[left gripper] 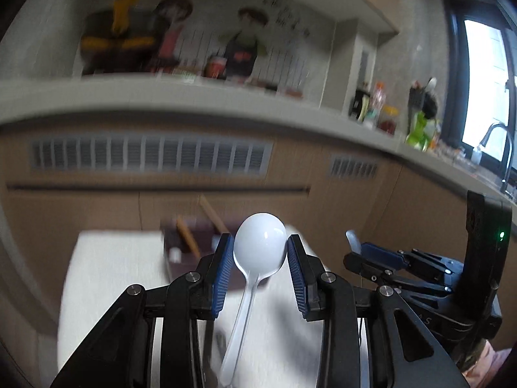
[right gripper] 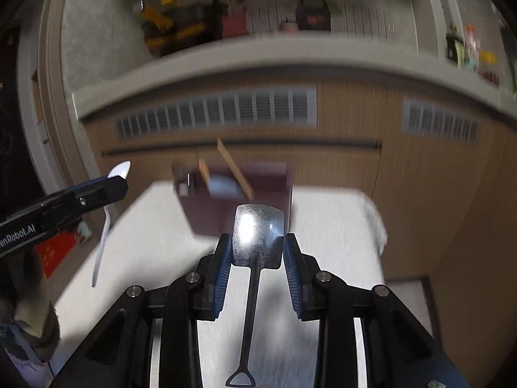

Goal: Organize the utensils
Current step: 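Lift the white spoon and spatula over the caddy and release both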

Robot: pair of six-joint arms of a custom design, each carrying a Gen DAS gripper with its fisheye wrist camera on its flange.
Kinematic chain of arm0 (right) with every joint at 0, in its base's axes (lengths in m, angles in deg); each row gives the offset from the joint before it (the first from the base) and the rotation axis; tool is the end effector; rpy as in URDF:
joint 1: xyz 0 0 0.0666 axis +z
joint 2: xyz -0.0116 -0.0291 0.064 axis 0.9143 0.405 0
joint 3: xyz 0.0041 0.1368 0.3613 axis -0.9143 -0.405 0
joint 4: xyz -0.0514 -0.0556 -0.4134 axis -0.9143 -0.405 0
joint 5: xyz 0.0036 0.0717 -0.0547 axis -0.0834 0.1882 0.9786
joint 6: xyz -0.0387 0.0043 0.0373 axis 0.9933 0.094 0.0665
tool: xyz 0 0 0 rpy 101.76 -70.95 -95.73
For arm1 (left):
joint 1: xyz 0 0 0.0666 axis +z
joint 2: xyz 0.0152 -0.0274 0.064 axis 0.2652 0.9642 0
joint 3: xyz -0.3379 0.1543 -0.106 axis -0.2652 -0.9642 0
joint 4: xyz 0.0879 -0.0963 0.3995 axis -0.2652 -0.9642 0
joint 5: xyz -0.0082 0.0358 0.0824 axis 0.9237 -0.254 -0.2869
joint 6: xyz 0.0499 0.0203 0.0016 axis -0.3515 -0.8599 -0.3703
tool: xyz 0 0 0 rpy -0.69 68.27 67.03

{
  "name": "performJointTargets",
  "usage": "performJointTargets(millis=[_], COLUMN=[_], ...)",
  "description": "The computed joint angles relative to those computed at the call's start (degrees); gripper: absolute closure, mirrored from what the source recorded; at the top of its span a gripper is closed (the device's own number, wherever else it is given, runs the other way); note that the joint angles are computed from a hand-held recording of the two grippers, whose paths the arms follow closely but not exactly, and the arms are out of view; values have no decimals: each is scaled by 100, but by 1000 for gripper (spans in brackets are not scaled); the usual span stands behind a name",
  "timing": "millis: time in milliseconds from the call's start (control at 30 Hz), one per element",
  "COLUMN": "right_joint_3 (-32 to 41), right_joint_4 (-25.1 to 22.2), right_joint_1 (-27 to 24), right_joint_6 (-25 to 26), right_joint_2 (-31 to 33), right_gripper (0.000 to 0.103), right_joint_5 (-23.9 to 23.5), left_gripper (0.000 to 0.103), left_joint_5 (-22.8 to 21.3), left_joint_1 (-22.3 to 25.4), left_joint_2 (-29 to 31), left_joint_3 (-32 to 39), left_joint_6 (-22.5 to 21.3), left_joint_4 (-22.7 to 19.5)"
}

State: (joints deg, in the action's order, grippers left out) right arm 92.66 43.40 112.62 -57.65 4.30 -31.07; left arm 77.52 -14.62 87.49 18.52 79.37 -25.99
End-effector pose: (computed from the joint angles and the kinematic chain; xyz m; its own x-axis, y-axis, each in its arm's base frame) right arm 0.3069 0.2897 0.4581 -0.4535 0.0390 -0.8904 0.0140 0.9992 0.0367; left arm 0.3548 -0.2127 0.4924 -0.4009 0.0806 -0.9126 0.5873 0.7871 -0.1885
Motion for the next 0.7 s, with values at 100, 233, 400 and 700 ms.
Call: performJointTargets(millis=[100, 233, 400, 700], right_joint_3=[615, 1180, 1462, 1336], right_joint_4=[368, 939, 1318, 1639], right_joint_1=[-205, -506, -883, -1246], right_joint_6=[795, 1559, 1781, 1653], right_joint_2=[230, 525, 865, 1340], right_gripper=[74, 74, 74, 74], right_joint_5=[349, 416, 138, -276], left_gripper=[68, 68, 68, 68], left_joint_5=[182, 359, 243, 45], left_joint_1=[174, 396, 538, 503], left_joint_2=[487, 1006, 1424, 2063], left_joint_3=[671, 1282, 1500, 1482], left_joint_6=[127, 501, 867, 998], left_joint_4=[261, 680, 1301, 1708])
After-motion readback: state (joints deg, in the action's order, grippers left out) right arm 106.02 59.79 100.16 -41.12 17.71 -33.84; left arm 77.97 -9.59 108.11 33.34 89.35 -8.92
